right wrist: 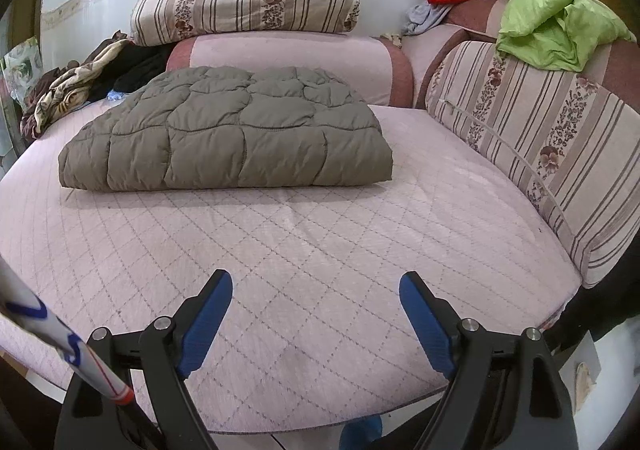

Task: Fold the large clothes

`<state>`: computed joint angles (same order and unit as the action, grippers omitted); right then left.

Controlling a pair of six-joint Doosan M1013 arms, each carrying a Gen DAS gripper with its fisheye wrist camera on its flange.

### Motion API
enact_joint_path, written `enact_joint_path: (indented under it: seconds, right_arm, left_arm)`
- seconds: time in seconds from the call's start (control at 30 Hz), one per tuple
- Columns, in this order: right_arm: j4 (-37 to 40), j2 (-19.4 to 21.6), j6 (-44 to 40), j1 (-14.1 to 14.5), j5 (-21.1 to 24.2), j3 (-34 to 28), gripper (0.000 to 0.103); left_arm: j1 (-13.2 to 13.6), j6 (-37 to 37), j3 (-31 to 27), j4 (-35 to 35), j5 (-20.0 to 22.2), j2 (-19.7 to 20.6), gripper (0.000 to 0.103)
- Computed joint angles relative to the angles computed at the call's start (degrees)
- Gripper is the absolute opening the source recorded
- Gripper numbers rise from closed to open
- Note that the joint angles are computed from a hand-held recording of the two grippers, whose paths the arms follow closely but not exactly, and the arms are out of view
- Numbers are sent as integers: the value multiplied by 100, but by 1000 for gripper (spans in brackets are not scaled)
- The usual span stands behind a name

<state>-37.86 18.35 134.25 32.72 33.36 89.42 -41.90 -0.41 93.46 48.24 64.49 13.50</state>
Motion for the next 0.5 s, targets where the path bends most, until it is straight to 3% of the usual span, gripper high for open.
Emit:
enact_joint_path:
  seconds: [0.5]
  right_arm:
    - [-229,-165,152,71,-5,42,91]
  left_arm:
    - [-40,-17,126,-173,-131,-71,98]
